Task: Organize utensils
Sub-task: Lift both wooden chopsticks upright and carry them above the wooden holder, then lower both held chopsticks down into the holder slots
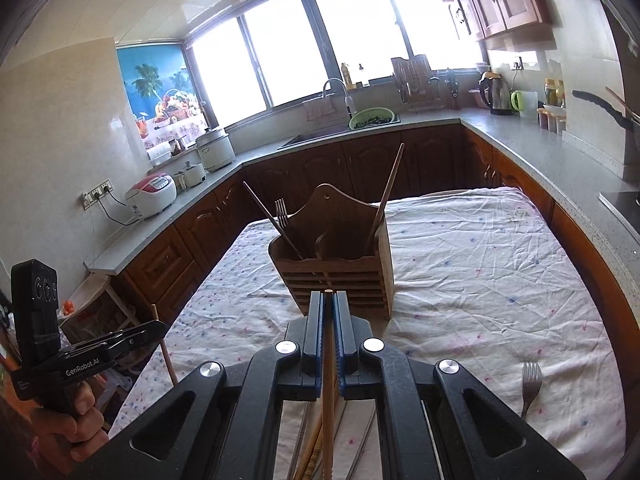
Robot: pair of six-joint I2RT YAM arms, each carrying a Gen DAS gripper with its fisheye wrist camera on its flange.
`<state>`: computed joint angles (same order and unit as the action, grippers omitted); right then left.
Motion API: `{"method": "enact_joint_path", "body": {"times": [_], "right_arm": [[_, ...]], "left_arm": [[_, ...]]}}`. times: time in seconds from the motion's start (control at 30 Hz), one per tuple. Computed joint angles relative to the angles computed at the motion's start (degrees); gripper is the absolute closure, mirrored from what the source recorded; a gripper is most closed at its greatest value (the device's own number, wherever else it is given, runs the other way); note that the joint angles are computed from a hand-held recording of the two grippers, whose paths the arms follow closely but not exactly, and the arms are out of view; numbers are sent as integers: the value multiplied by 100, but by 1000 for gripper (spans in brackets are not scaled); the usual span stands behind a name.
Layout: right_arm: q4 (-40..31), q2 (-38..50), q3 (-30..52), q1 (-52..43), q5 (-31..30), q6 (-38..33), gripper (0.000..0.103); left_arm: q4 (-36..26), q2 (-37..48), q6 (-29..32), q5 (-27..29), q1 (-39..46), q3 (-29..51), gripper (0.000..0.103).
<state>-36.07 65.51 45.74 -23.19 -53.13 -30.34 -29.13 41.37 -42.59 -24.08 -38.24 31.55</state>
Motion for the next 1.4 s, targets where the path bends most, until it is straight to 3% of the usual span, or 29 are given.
{"method": "enact_joint_path", "body": {"times": [0.37,0.7,1.07,1.23,1.4], "right_arm": [[-156,-194,87,-177,-268,-18,98],[177,-239,243,-166,-420,395,98],[1784,29,676,263,-250,2137,98],[2782,366,1024,577,88,3116,98],[3354,825,1455,930,565,3584,98]], "left_arm": [[-344,-387,-125,-564,-384,202,99],[-126,-367,250,-729,-184,514,99],[1326,392,1311,87,1419,1093,99],[2109,1122,1621,406,2036,1537,99],[2636,1916,1745,567,2451,2053,99]]}}
